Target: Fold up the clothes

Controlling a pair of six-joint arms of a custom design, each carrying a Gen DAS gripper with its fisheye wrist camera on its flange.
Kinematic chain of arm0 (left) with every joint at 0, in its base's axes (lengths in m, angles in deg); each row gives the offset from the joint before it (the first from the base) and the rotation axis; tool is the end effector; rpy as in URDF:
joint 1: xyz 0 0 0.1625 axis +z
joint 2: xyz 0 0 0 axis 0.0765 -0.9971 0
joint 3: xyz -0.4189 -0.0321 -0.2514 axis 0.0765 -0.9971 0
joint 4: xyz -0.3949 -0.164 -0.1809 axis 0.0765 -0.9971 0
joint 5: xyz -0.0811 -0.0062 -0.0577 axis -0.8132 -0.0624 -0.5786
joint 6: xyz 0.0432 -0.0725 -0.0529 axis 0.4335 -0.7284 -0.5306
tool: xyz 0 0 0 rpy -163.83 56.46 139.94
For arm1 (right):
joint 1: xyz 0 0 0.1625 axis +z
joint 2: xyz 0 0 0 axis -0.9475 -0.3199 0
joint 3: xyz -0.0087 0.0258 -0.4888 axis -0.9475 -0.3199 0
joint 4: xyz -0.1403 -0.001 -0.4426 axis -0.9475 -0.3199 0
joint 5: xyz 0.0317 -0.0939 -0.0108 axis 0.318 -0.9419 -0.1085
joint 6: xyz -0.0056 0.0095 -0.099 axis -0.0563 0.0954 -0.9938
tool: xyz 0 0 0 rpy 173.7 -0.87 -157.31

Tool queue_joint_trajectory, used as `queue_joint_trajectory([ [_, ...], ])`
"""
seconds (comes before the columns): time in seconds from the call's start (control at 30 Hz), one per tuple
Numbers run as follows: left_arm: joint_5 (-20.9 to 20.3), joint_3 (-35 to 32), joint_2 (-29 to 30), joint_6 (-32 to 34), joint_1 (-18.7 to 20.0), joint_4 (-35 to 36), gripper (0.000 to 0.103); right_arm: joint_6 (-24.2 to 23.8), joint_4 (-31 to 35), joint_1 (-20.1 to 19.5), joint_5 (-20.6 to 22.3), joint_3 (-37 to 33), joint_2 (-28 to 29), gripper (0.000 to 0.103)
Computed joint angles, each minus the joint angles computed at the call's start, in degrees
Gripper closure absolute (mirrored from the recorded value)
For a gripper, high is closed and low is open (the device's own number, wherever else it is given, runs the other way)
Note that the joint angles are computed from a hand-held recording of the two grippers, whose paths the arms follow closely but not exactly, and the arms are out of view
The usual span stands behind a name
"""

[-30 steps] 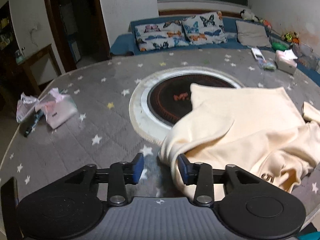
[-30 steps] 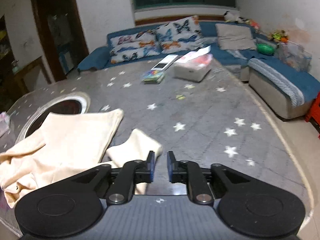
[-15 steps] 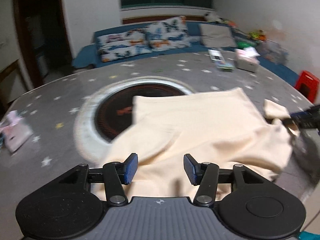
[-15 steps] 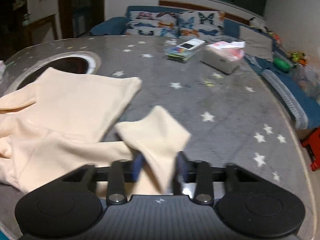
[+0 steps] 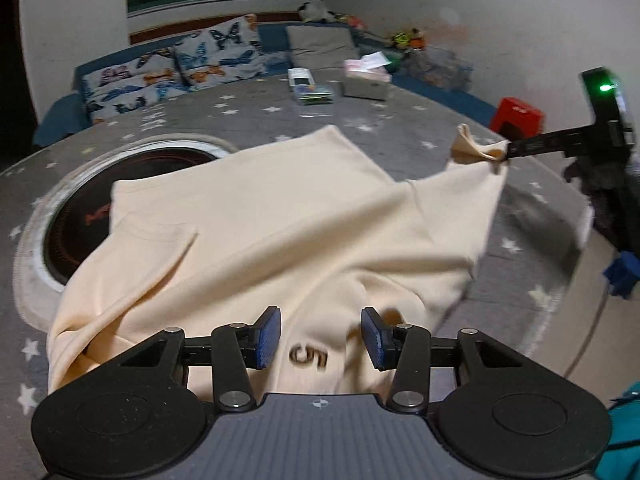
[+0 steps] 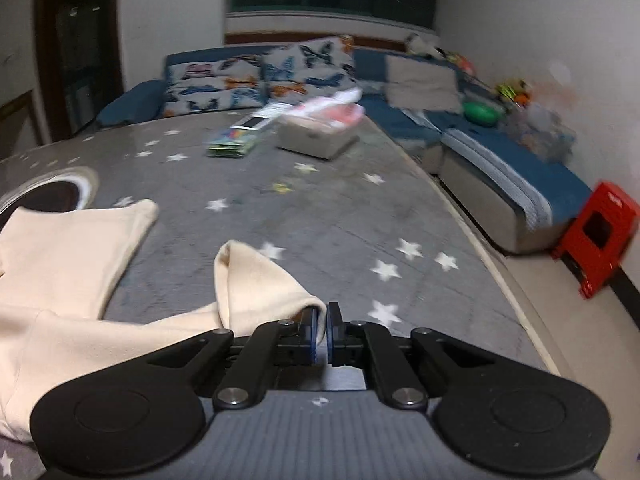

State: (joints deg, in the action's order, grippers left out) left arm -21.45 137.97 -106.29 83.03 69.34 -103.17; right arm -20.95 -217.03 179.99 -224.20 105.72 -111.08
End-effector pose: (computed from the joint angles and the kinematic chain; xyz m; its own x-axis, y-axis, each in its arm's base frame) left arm 0.0307 -0.5368 0.2567 -0.6938 0.3664 -0.6200 0.6528 0.6835 -0.3265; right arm 0.2666 -0.5957 -0.0442 -0.6689 -0.0066 0.7434 -0.5430 0.6873 -0.4825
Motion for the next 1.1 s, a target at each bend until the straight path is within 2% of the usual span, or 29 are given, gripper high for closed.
queue_joint_trajectory([
  [0.07,-0.2,0.3,0.0,0.4,-0.2,0.3,0.056,2.2,0.7,-0.8,-0.6,0.3,-0.6,0.097],
  [0.17,0.8,0.5,0.8,0.9,-0.4,-0.6,0.056,7.2,1.2,-1.8,-0.4,1.1,-1.6,0.087],
  [0.27,0.2,0.8,1.3,2.1,-0.4,-1.6,0.058,9.5,-0.2,-2.3,0.2,2.1,-2.4,0.086],
  [0.33,0.2,1.3,1.8,3.9,-0.6,-3.2,0.073,8.8,-0.9,-2.1,0.4,2.6,-2.8,0.084],
  [0.37,0.3,1.4,2.2,4.5,-0.8,-3.9,0.077,7.8,-1.4,-1.8,0.5,2.8,-2.9,0.083],
  [0.4,0.5,1.4,2.4,4.4,-0.8,-4.0,0.087,6.8,-1.6,-1.5,0.7,2.9,-2.9,0.081],
  [0.43,0.6,1.3,2.6,4.4,-0.9,-4.2,0.09,6.0,-1.8,-1.3,1.0,3.0,-3.0,0.08],
  [0.53,0.0,2.1,1.5,4.7,-1.4,-4.8,0.098,3.9,-0.2,-0.4,4.4,3.8,-3.7,0.078],
  [0.7,-6.4,4.1,-4.5,5.7,-1.9,-0.4,0.101,1.0,5.1,1.2,10.8,4.5,-4.9,0.076],
  [0.77,-7.9,5.1,-6.2,7.0,-2.1,1.3,0.101,0.0,8.5,1.9,13.8,4.5,-5.5,0.073],
  [0.87,-5.2,6.4,-5.8,9.8,-3.1,-1.0,0.1,-2.5,13.3,3.3,16.8,3.8,-5.0,0.072],
  [0.9,-4.1,6.3,-5.1,9.4,-3.2,-2.2,0.096,-3.5,15.0,3.7,17.9,3.5,-4.7,0.072],
  [0.97,-1.9,6.0,-3.9,8.7,-3.4,-4.7,0.096,-5.5,18.6,4.6,20.5,2.9,-4.0,0.072],
  [1.0,-1.1,5.8,-3.3,8.5,-3.3,-5.8,0.092,-6.2,19.8,5.0,21.4,2.8,-3.8,0.072],
  [1.07,0.7,5.4,-2.0,9.1,-3.3,-7.6,0.073,-7.2,22.9,5.6,23.2,2.1,-3.3,0.072],
  [1.1,1.6,5.2,-1.4,9.4,-3.3,-8.5,0.058,-7.6,24.7,5.9,24.1,1.7,-3.0,0.072],
])
